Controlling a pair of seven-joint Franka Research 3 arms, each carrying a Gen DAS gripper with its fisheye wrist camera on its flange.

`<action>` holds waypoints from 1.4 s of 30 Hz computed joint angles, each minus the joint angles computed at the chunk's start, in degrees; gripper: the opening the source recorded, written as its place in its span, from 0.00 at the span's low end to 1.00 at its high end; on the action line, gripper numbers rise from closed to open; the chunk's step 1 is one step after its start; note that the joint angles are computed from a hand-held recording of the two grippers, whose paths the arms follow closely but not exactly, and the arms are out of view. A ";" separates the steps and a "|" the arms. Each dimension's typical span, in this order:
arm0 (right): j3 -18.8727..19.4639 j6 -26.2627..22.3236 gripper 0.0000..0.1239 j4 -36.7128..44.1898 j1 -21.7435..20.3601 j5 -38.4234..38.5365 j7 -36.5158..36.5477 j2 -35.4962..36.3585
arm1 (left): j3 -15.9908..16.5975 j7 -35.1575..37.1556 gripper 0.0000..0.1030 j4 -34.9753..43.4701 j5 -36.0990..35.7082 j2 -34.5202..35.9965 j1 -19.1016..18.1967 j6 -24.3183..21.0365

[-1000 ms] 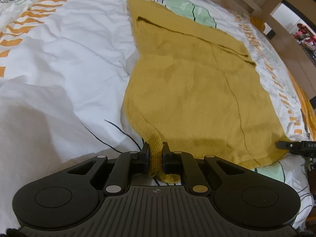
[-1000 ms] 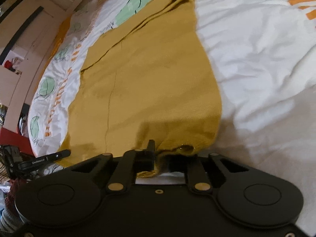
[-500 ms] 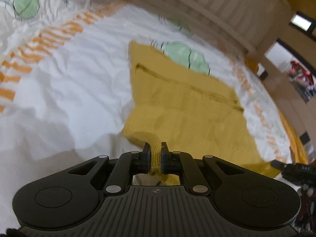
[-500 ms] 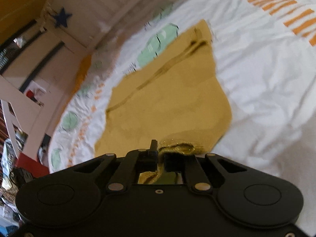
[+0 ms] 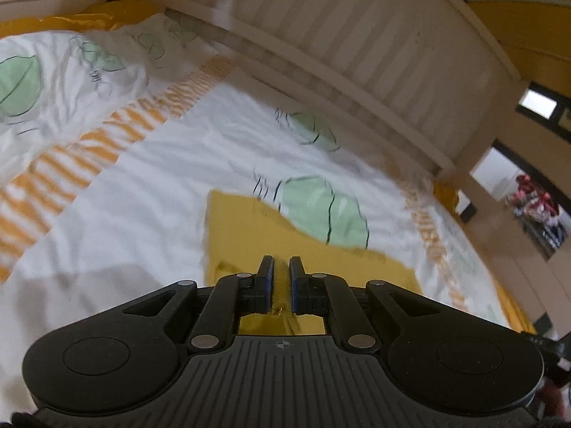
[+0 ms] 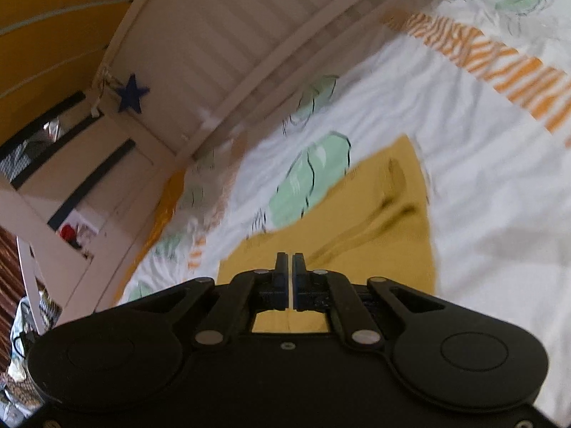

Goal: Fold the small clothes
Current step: 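Lift the held hem with both grippers and carry it toward the collar, then lay the hem over the collar end with both grippers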

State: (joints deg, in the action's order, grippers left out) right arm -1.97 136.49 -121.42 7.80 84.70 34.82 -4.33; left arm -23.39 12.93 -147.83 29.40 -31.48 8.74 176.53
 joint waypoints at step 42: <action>5.41 15.87 0.09 9.60 0.72 -17.97 -9.11 13.02 | 9.75 13.98 0.35 -2.56 -2.78 5.41 -9.29 -5.90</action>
State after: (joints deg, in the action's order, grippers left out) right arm 3.44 152.36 -111.82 8.52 66.73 25.71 8.68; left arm -13.65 26.91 -150.39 26.62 -26.07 -0.55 170.64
